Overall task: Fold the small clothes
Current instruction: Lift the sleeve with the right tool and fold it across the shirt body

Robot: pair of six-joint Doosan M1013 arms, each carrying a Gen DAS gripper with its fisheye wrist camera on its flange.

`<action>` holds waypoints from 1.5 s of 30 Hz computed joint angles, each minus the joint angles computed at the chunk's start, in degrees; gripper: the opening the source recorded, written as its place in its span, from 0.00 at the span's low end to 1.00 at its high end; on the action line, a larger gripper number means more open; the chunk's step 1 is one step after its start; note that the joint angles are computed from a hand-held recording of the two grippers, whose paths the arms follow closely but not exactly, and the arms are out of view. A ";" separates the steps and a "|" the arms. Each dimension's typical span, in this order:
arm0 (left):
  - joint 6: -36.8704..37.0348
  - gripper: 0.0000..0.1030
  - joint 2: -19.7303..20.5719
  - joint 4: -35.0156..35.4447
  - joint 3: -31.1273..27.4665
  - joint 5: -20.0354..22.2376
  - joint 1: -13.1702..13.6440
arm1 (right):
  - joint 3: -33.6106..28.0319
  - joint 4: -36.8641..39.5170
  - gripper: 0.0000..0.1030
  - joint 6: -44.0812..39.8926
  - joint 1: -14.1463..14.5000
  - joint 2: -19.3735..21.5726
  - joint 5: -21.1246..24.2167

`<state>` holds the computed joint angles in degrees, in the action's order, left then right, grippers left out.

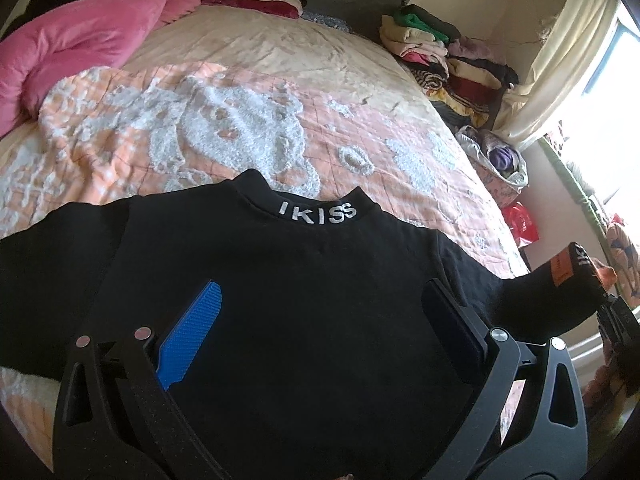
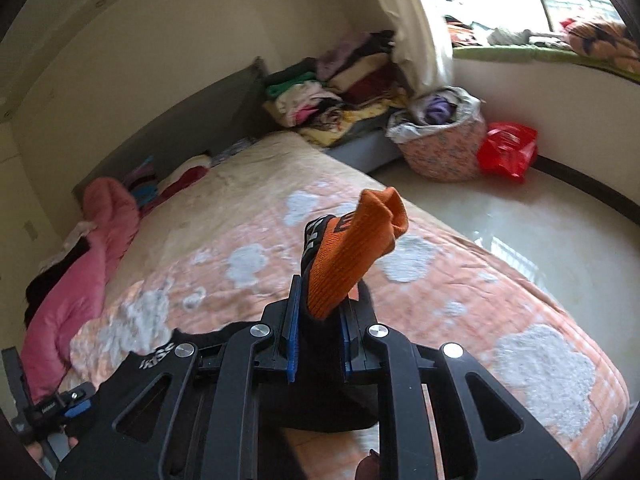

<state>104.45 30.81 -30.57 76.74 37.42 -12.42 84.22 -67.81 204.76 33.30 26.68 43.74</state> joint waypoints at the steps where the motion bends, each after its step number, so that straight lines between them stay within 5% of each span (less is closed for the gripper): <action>1: 0.44 0.91 0.17 -1.15 -0.30 1.27 0.35 | -0.70 0.03 0.14 -1.12 0.18 0.27 -0.51; 21: 7.86 0.91 -0.03 -20.14 1.06 3.15 5.83 | -14.46 5.86 0.14 -21.79 3.32 7.54 -5.23; 27: 9.44 0.91 1.43 -28.51 0.79 7.21 7.58 | -18.51 10.85 0.14 -29.16 3.95 10.31 -8.04; 45: 4.25 0.91 2.61 -25.70 0.57 6.48 8.51 | -28.46 34.17 0.14 -55.12 4.74 18.26 -10.56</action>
<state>108.70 33.42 -56.27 77.30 43.90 -3.91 55.76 -33.64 149.64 38.04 44.95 33.17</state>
